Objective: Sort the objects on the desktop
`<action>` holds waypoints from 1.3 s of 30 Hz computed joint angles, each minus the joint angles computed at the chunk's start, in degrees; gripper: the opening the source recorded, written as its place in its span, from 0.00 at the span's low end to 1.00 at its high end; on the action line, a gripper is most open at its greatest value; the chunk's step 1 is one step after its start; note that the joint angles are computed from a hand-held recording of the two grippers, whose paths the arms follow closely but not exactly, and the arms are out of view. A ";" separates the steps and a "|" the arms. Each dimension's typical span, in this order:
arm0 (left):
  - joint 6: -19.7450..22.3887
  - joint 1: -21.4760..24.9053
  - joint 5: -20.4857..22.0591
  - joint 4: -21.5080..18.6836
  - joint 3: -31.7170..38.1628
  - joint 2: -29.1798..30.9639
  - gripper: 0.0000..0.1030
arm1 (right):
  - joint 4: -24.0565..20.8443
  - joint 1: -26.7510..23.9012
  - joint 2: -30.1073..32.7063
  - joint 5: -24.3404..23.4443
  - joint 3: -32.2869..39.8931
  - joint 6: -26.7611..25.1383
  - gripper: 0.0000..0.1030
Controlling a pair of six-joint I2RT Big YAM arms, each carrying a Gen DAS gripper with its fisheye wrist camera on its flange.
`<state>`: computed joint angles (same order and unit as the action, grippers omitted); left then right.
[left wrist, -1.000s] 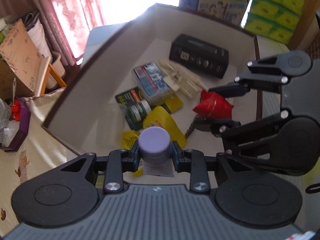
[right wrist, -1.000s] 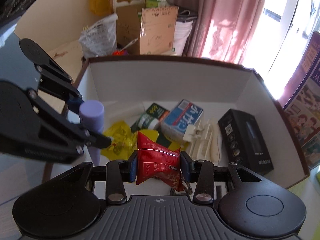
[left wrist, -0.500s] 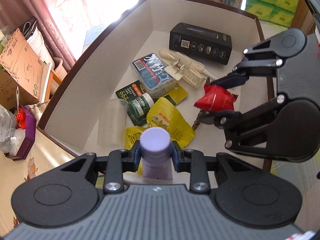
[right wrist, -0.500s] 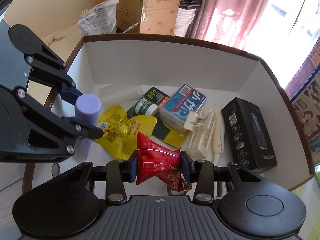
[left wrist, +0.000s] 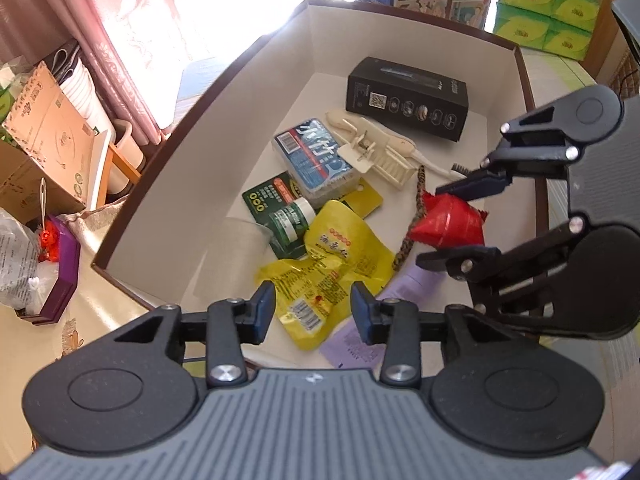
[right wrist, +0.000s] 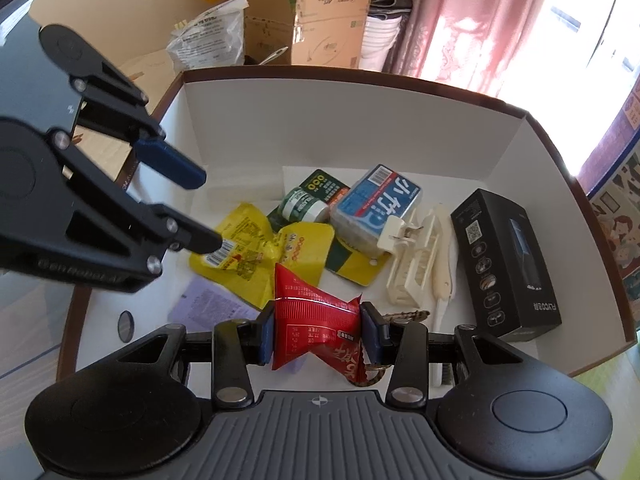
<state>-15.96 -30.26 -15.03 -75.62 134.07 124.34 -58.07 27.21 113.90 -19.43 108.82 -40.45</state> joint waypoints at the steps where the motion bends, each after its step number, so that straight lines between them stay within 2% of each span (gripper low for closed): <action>1: -0.13 0.04 -0.09 -0.01 -0.07 -0.11 0.35 | -0.82 0.02 0.19 -0.22 0.37 -0.26 0.39; 4: -0.61 0.12 -0.15 0.13 -0.51 -0.63 0.38 | -2.95 -0.18 0.53 -3.07 1.21 -0.76 0.40; 5: -0.77 0.13 -0.16 0.23 -0.80 -0.88 0.40 | -3.24 -0.14 0.51 -3.57 1.26 -0.61 0.47; 6: -0.99 0.08 -0.37 0.33 -1.10 -1.10 0.44 | -2.45 -0.06 0.17 -3.40 0.73 0.04 0.64; 8: -1.46 -0.04 -0.83 0.71 -1.81 -1.59 0.49 | 0.42 -0.06 -1.04 -3.17 -1.32 1.03 0.76; 10: -2.15 -0.16 -1.05 1.35 -2.81 -2.28 0.51 | 0.35 -0.39 -1.35 -4.46 -1.59 1.14 0.78; 15: -4.55 -0.56 -1.98 3.31 -5.58 -4.36 0.64 | 1.53 -1.31 -2.87 -6.03 -3.33 2.62 0.88; 18: -6.04 -1.03 -3.31 3.31 -5.55 -4.88 0.76 | 2.58 -1.95 -4.14 -6.88 -4.56 3.98 0.91; 24: -9.65 -2.07 -5.58 2.61 -4.81 -5.65 0.85 | 4.52 -3.11 -6.38 -7.25 -6.46 6.16 0.98; 29: -12.03 -3.60 -9.21 2.34 -5.10 -6.91 0.87 | 5.68 -4.51 -8.20 -7.99 -7.79 7.94 0.98; 33: -13.87 -5.58 -13.21 2.31 -5.56 -8.17 0.95 | 7.38 -5.82 -10.72 -8.94 -10.23 9.97 0.98; 36: -15.66 -7.28 -16.66 2.69 -6.35 -9.34 0.96 | 8.60 -6.84 -12.79 -9.76 -12.29 10.91 0.98; 39: -18.97 -8.64 -18.13 2.08 -6.40 -10.17 0.96 | 9.20 -7.92 -15.05 -10.55 -14.42 11.29 0.98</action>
<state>-34.93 -38.91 -33.16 -73.54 127.68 114.17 -48.87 19.29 98.85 -29.98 94.40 -29.15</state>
